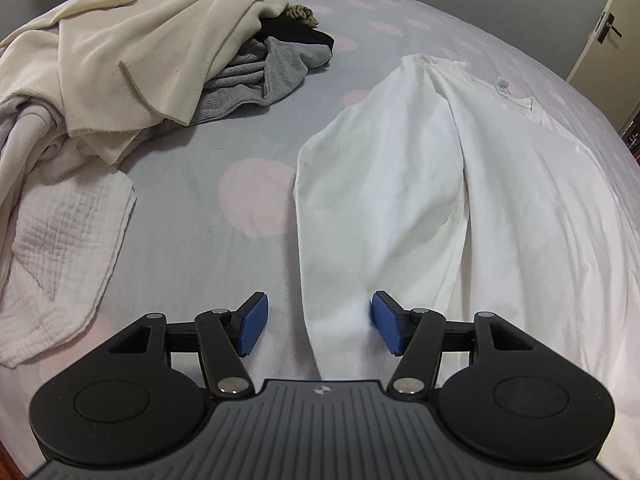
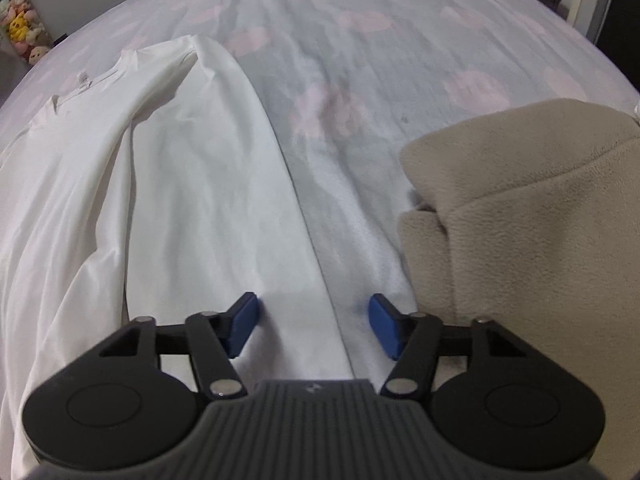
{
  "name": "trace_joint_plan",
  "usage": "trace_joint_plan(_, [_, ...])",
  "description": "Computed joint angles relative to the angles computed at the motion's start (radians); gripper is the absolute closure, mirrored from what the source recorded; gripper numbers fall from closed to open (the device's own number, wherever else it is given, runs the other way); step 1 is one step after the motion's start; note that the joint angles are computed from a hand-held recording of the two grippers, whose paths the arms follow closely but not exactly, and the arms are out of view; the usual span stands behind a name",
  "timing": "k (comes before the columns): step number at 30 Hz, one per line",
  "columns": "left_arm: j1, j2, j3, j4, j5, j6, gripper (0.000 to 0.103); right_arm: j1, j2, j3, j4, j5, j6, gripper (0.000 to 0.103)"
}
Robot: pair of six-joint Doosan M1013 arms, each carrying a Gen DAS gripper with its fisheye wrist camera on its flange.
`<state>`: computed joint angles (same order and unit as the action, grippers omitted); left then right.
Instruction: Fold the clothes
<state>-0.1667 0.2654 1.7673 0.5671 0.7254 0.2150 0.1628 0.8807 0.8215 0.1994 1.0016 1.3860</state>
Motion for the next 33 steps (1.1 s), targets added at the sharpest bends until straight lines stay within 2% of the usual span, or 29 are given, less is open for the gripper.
trace_joint_plan(2, [-0.001,-0.001,0.003,0.003,-0.004,-0.007,0.047,-0.005,0.006,-0.019,-0.005,0.055,-0.042,0.047])
trace_joint_plan(4, [-0.001,-0.002,0.006,0.001,-0.012,-0.015,0.047,-0.008,0.006,-0.025,-0.007,0.09,-0.067,0.061])
trace_joint_plan(6, [0.0,-0.003,0.008,-0.002,-0.018,-0.021,0.047,-0.011,0.003,-0.024,0.0,0.113,-0.089,0.091])
trace_joint_plan(8, [0.001,-0.005,0.009,-0.004,-0.02,-0.022,0.047,-0.008,-0.004,-0.015,-0.006,0.117,-0.115,0.098])
trace_joint_plan(13, [0.001,-0.015,0.018,0.001,-0.027,-0.038,0.047,-0.008,-0.042,0.013,-0.017,0.056,-0.109,0.1])
trace_joint_plan(17, [0.001,-0.017,0.019,0.001,-0.028,-0.044,0.047,-0.014,-0.049,-0.036,-0.058,0.038,-0.078,0.1])
trace_joint_plan(22, [-0.002,-0.017,0.016,0.008,-0.025,-0.044,0.047,-0.024,-0.015,-0.171,-0.179,0.07,-0.016,0.103])
trace_joint_plan(25, [-0.001,-0.018,0.017,0.012,-0.025,-0.05,0.047,-0.037,0.03,-0.283,-0.236,0.106,0.048,0.103])
trace_joint_plan(26, [-0.001,-0.018,0.017,0.011,-0.023,-0.052,0.047,-0.043,0.047,-0.319,-0.234,0.128,0.067,0.103])
trace_joint_plan(28, [0.0,-0.019,0.018,0.009,-0.023,-0.051,0.047,-0.06,0.065,-0.353,-0.146,0.181,0.055,0.102])
trace_joint_plan(29, [0.0,-0.02,0.018,0.008,-0.022,-0.052,0.047,-0.065,0.06,-0.339,-0.098,0.196,0.034,0.097])
trace_joint_plan(31, [0.001,-0.022,0.019,0.006,-0.021,-0.052,0.047,-0.061,0.029,-0.264,-0.061,0.196,-0.022,0.096])
trace_joint_plan(32, [0.001,-0.021,0.017,0.002,-0.02,-0.048,0.047,-0.058,0.018,-0.229,-0.048,0.199,-0.045,0.09])
trace_joint_plan(33, [0.001,-0.02,0.016,0.001,-0.018,-0.046,0.047,-0.056,0.007,-0.197,-0.037,0.204,-0.067,0.079])
